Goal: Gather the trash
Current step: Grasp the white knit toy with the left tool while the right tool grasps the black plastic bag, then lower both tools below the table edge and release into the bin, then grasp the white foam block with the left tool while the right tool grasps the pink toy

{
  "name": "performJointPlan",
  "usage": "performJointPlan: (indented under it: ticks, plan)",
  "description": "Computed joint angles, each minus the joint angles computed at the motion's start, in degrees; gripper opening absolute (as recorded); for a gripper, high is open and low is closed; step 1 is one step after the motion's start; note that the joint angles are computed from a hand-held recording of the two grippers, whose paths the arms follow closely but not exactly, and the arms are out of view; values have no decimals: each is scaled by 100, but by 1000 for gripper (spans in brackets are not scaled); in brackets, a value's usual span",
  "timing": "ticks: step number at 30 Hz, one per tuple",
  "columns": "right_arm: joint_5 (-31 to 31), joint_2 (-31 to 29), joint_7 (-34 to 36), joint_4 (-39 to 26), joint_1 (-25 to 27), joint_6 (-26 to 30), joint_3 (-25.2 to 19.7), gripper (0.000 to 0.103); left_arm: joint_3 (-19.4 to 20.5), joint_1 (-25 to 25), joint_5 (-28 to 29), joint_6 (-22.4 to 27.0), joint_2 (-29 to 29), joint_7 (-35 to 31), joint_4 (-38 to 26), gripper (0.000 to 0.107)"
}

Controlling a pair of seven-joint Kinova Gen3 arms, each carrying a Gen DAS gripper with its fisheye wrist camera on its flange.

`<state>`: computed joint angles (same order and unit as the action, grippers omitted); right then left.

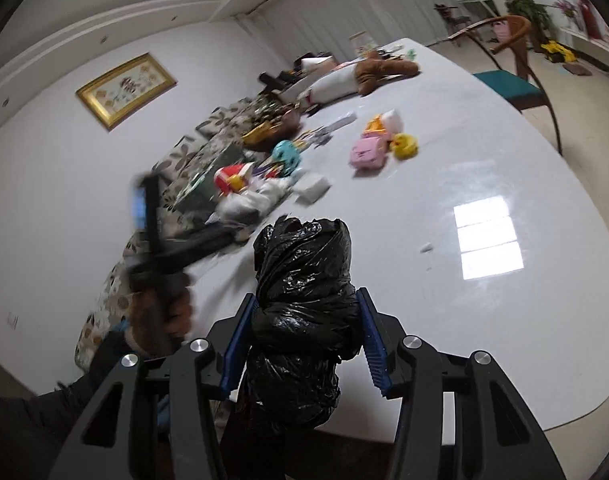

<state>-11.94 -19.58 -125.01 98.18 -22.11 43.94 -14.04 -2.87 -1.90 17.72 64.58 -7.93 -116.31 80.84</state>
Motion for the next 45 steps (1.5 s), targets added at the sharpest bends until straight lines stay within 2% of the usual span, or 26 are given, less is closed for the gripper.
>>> performJointPlan:
  ticks: [2,4,7,8,10,14,15,16,17,18,20,22,25,27,28,30,31,32,35,37,38,40,42,45]
  plan:
    - [-82,25,249,-68,-236,5,83,49,-531,79,466,373,-523,-466,70,53]
    - [-40,43,421,-215,-311,128,-28,49,-1062,123,918,825,-1031,-932,187,53]
    - [-120,72,758,-449,-370,435,-273,49,-1739,507,1024,1433,-1623,-1259,327,54]
    - [-282,85,959,-498,-314,549,-368,49,-1881,602,990,1666,-1733,-1290,333,54]
    - [-534,124,1217,-605,-322,870,-529,49,-1960,476,854,2069,-2023,-1458,499,55]
    - [-649,294,1293,-701,-507,1492,-808,50,-2045,517,223,2501,-2435,-1570,1075,58]
    - [-680,372,1255,-634,-562,1602,-869,52,-2014,492,78,2470,-2509,-1594,1328,60]
    - [-696,452,1195,-524,-599,1636,-915,52,-1923,436,-147,2459,-2528,-1614,1593,67]
    - [-706,523,1169,-436,-567,1645,-989,59,-1845,420,-344,2368,-2542,-1644,1859,71]
    - [-668,672,1094,-309,-633,1656,-1036,72,-1755,298,-450,2192,-2581,-1708,2124,81]
    - [-348,918,751,20,-730,1517,-1210,74,-1578,223,-756,1931,-2505,-1790,2655,84]
    - [-51,1110,429,209,-1132,1479,-1034,73,-1384,10,-959,1690,-2343,-1748,2978,84]
    - [308,955,110,200,-1805,1607,-573,72,-1588,-50,-846,1835,-2231,-1798,2838,84]
    - [476,649,96,-12,-2175,1663,-232,72,-1853,-175,-496,2172,-2157,-2008,2432,84]
    - [624,481,80,-199,-2202,1674,-151,73,-2048,-107,-263,2280,-2142,-1976,2167,84]
    - [1057,297,28,-583,-1990,1716,-166,79,-2430,267,77,2395,-2086,-1737,1672,85]
    - [1290,288,67,-814,-1726,1739,-250,81,-2567,401,310,2313,-2063,-1564,1407,90]
    - [1523,316,105,-968,-1483,1740,-356,82,-2628,429,502,2282,-2052,-1485,1219,91]
    - [2222,725,264,-1482,-687,1535,-536,85,-2608,194,1140,1812,-1880,-1396,937,91]
    - [2688,1244,177,-1905,-246,1503,-648,85,-2376,-32,1316,1439,-1719,-1196,850,91]
    - [2921,1508,66,-2044,-170,1467,-628,85,-2315,-4,1315,1318,-1654,-1051,827,91]
    - [3289,2039,-39,-2328,-280,1297,-283,85,-2305,42,1426,1306,-1424,-871,758,91]
    - [3366,2552,-178,-2802,-374,1442,-158,84,-2322,46,1518,1418,-1189,-888,742,91]
    - [3209,3206,85,-3430,-224,1587,-214,82,-2106,-185,1457,1448,-1074,-905,821,91]
